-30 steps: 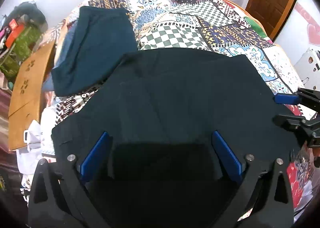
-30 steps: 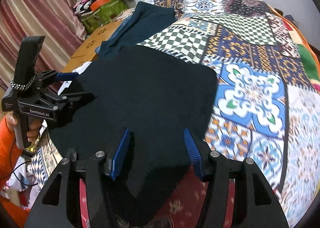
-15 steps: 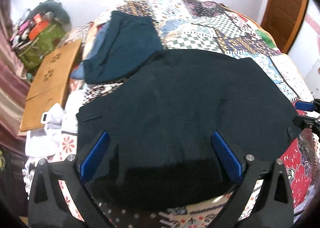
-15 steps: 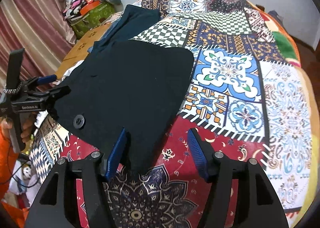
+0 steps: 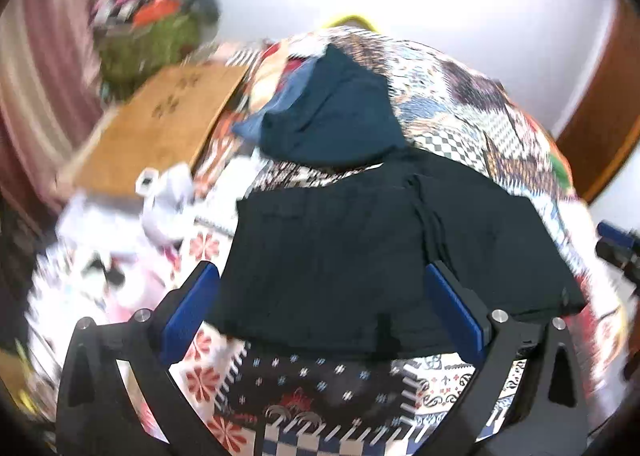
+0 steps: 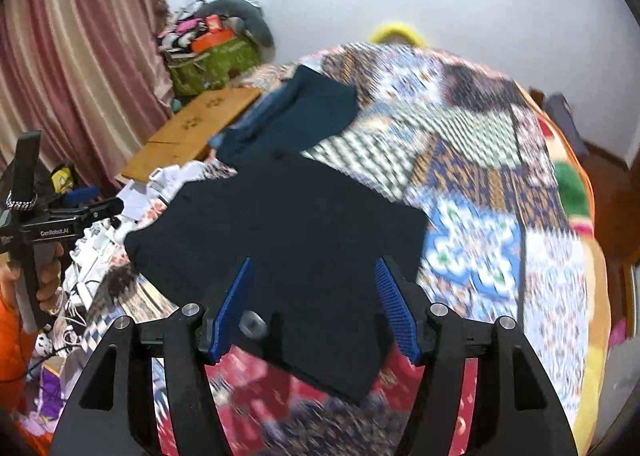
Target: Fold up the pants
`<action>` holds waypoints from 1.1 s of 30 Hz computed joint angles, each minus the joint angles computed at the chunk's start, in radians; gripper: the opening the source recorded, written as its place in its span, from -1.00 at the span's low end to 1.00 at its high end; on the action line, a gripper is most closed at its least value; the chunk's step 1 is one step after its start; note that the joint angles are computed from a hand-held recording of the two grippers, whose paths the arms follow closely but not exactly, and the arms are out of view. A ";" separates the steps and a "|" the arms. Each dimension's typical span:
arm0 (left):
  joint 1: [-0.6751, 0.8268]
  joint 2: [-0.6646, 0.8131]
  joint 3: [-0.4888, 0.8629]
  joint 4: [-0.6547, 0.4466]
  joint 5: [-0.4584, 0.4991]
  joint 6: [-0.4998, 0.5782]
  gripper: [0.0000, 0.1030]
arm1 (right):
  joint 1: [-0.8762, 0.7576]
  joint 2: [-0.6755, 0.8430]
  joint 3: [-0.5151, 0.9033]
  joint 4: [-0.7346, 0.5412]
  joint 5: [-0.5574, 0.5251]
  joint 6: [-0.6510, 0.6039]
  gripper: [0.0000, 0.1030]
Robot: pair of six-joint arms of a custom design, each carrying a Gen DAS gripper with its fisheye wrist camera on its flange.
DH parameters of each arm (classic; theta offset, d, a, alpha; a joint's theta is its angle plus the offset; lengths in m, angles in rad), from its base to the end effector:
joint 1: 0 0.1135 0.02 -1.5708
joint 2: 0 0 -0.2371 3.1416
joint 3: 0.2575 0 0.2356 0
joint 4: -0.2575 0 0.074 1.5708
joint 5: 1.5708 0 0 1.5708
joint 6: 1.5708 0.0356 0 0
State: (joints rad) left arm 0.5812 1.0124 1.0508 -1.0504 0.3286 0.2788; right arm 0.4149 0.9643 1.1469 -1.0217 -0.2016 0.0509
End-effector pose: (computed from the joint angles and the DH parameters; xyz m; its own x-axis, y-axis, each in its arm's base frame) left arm 0.1541 0.0875 0.2920 -0.7850 -0.2040 -0.5850 -0.1671 0.9790 -0.1172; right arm 0.1534 0.0754 0.3277 -0.7064 -0.2566 -0.6597 -0.4820 0.8569 0.1828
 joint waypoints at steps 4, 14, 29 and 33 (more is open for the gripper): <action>0.191 0.130 0.009 -0.063 0.113 0.063 1.00 | 0.124 0.075 -0.001 0.084 0.054 0.054 0.17; 0.401 0.437 -0.040 -0.194 0.299 0.193 1.00 | 0.309 0.243 -0.077 0.204 0.153 0.089 0.17; 0.304 0.780 0.094 -0.011 0.411 -0.035 0.85 | 0.286 0.234 -0.096 0.209 0.089 0.094 0.20; 0.261 0.716 0.073 0.092 0.299 -0.128 -0.05 | 0.282 0.229 -0.100 0.214 0.082 0.106 0.20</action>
